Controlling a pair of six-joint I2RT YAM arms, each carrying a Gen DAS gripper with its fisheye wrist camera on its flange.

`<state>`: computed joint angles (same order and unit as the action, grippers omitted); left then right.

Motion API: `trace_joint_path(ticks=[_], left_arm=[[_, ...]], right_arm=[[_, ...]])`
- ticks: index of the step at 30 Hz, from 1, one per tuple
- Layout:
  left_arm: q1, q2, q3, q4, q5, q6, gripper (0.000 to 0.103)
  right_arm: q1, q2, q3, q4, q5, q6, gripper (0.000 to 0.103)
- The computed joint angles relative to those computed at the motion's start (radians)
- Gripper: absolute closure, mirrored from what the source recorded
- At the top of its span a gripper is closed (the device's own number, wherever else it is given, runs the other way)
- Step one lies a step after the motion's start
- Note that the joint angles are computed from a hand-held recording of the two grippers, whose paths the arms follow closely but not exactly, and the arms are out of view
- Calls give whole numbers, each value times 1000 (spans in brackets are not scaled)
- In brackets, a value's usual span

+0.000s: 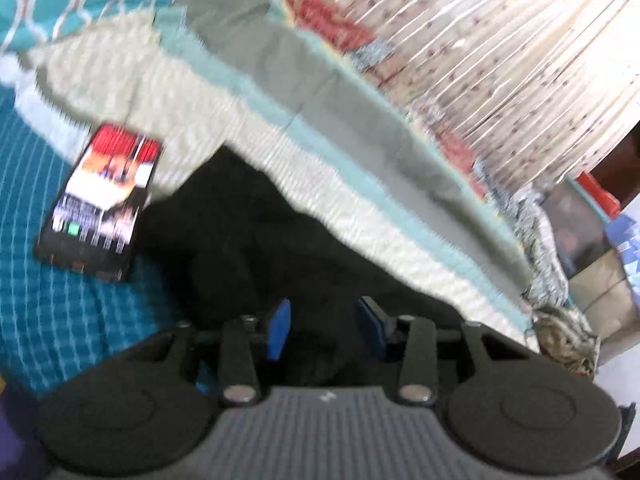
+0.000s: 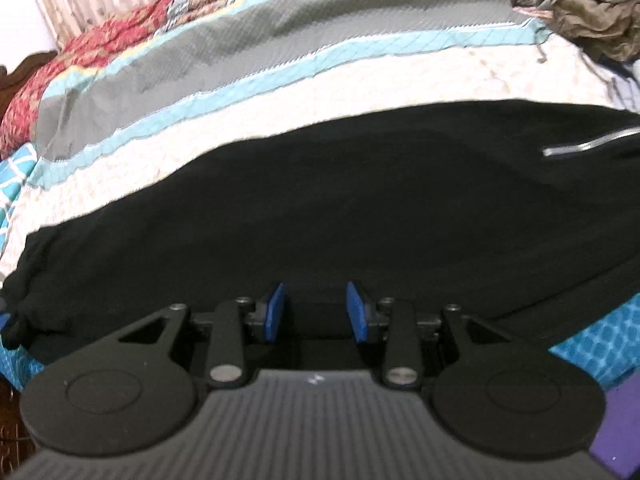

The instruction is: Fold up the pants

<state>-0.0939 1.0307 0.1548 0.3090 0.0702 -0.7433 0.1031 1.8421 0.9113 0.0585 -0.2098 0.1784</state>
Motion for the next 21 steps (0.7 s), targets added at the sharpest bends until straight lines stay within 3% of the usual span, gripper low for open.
trace_joint_path(ticks=[9, 12, 19, 21], left_arm=[[27, 203, 131, -78, -63, 14, 63], [5, 334, 162, -75, -94, 0, 68], [-65, 159, 142, -149, -135, -50, 61], [-128, 118, 152, -159, -190, -35, 60]], right_arm=[[-268, -154, -145, 112, -47, 95, 65], [-341, -179, -175, 143, -21, 96, 65], [-544, -171, -205, 223, -65, 241, 64], [-569, -144, -188, 231, -90, 266, 64]])
